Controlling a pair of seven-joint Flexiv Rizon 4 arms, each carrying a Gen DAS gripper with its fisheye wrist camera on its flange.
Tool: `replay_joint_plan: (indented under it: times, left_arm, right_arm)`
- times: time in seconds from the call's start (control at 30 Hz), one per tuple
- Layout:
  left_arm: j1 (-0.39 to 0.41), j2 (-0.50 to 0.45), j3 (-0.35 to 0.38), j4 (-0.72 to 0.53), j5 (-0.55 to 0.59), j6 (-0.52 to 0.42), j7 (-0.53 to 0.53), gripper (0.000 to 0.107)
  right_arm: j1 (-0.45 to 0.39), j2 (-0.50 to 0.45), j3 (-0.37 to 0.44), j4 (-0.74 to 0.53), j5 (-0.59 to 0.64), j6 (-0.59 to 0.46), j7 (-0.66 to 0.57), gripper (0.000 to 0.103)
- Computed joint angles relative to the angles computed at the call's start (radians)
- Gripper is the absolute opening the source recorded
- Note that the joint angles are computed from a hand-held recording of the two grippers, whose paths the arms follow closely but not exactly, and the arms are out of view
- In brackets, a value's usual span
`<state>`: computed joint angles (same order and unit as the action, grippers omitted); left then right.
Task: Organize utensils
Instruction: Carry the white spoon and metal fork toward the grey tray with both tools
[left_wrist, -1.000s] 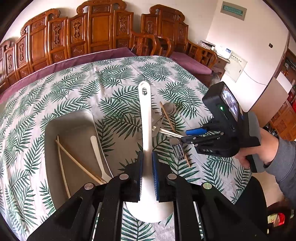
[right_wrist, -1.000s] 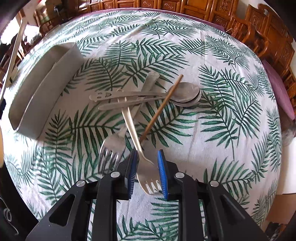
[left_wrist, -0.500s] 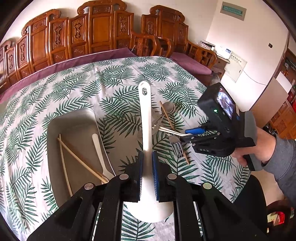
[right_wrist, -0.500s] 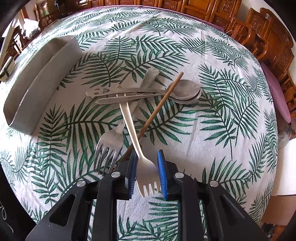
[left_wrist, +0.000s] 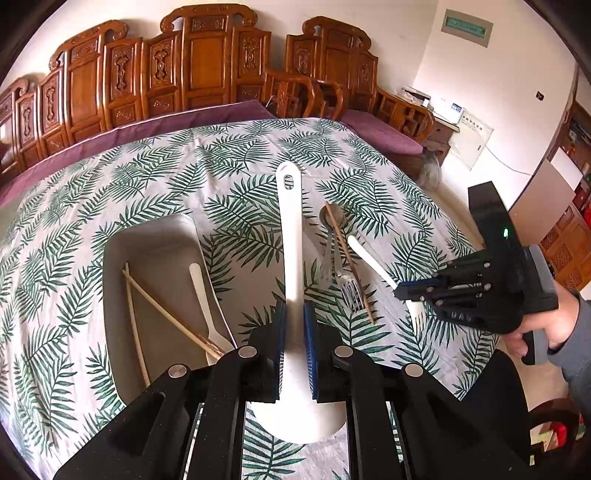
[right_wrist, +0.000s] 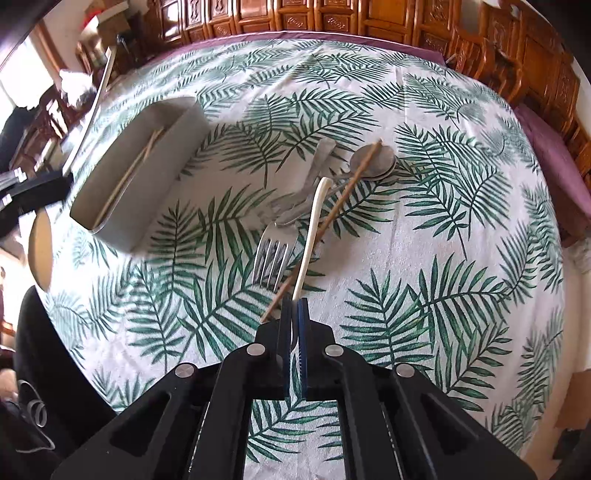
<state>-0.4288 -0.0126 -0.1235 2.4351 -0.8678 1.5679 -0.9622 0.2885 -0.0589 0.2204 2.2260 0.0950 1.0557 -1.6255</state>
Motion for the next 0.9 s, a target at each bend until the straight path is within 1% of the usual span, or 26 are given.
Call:
replay_joint_plan:
  times: [0.1, 0.2, 0.33, 0.4, 0.47, 0.63, 0.77, 0.9]
  left_arm:
    - [0.001, 0.007, 0.004, 0.005, 0.008, 0.001, -0.009, 0.009]
    - [-0.003, 0.022, 0.013, 0.011, 0.013, 0.001, -0.015, 0.009]
    - [0.006, 0.031, 0.031, 0.014, 0.061, -0.003, -0.041, 0.009]
    - [0.022, 0.034, 0.04, 0.015, 0.116, -0.005, -0.079, 0.009]
    - [0.027, 0.038, 0.05, 0.016, 0.115, -0.006, -0.077, 0.009]
    - [0.076, 0.04, 0.077, 0.013, 0.188, -0.016, -0.117, 0.009]
    - [0.114, 0.027, 0.088, 0.001, 0.208, -0.026, -0.128, 0.009]
    - [0.142, 0.01, 0.085, -0.004, 0.19, -0.025, -0.115, 0.009]
  right_arm:
    - [0.007, -0.004, 0.002, 0.009, -0.018, 0.011, 0.023, 0.004]
    - [0.008, 0.01, 0.012, -0.001, 0.032, 0.014, -0.001, 0.004]
    - [0.022, 0.028, 0.016, -0.008, 0.029, 0.026, 0.004, 0.004]
    - [0.029, 0.036, 0.018, -0.017, 0.043, 0.032, 0.007, 0.004]
    - [0.035, 0.04, 0.018, -0.029, 0.056, 0.035, 0.003, 0.004]
    - [0.055, 0.043, 0.025, -0.056, 0.086, 0.053, -0.001, 0.004]
    - [0.075, 0.04, 0.035, -0.071, 0.084, 0.075, 0.009, 0.004]
    - [0.093, 0.034, 0.043, -0.081, 0.074, 0.091, 0.022, 0.004]
